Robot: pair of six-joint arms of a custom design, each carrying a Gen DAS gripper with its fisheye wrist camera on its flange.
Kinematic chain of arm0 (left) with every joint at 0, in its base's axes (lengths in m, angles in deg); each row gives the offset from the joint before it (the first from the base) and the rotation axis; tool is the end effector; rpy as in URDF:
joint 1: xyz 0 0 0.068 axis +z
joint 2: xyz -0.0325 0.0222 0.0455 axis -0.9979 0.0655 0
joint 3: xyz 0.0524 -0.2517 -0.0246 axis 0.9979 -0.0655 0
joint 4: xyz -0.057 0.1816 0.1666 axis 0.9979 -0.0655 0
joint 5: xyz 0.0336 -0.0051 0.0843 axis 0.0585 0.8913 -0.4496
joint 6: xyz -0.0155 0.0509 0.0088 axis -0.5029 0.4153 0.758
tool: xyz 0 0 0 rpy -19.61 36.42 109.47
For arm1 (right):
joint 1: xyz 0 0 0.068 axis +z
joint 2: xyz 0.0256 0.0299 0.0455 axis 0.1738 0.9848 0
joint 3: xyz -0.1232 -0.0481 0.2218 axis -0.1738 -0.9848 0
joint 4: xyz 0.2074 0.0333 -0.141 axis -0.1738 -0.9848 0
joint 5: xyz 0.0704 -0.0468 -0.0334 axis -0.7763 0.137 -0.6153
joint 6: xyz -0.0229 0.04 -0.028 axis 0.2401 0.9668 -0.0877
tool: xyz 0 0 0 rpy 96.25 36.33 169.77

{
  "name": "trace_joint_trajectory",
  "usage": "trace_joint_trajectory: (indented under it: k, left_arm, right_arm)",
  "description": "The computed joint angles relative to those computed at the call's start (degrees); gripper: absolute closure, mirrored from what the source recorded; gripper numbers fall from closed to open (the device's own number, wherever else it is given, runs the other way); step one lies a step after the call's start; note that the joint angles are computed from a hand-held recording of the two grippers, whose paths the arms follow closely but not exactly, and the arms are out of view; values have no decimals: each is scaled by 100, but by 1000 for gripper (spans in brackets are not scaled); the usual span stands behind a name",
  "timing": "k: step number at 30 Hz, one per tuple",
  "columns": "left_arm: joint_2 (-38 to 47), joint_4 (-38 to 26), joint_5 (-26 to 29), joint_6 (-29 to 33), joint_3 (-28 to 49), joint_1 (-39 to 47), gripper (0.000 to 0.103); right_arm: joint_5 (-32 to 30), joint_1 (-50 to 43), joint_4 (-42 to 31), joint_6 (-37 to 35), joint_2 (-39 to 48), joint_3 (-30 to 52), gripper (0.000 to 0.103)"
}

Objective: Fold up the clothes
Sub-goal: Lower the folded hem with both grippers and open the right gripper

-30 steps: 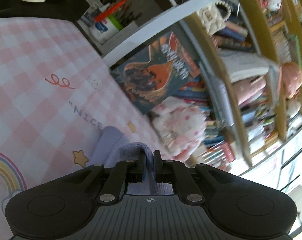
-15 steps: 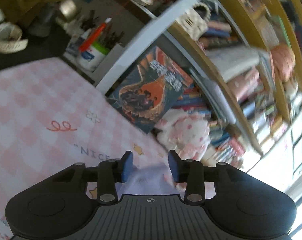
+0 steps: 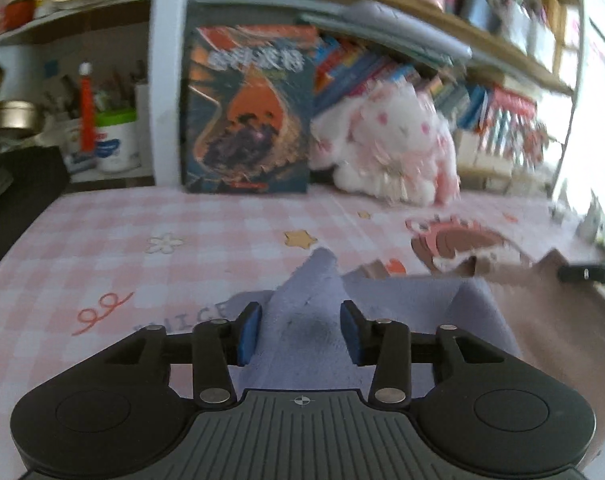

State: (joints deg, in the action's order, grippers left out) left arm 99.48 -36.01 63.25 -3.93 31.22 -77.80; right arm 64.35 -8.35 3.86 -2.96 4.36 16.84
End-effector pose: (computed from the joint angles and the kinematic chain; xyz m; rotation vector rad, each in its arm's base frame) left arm 0.3349 0.0310 0.1903 0.4579 2.1405 -0.3658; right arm 0.2276 -0.0630 0.1857 0.1337 2.1549 0.1713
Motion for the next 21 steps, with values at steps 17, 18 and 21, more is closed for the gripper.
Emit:
trace_joint_trajectory:
  k: [17, 18, 21]
  left_arm:
    - [340, 470, 878, -1282, -54, 625, 84]
    - [304, 488, 876, -1249, -64, 603, 80]
    - [270, 365, 769, -1017, 0, 492, 78]
  right_arm:
    - [-741, -803, 121, 452, 370, 30, 77]
    - [-795, -872, 133, 472, 279, -30, 77]
    - [-961, -1046, 46, 463, -5, -198, 77]
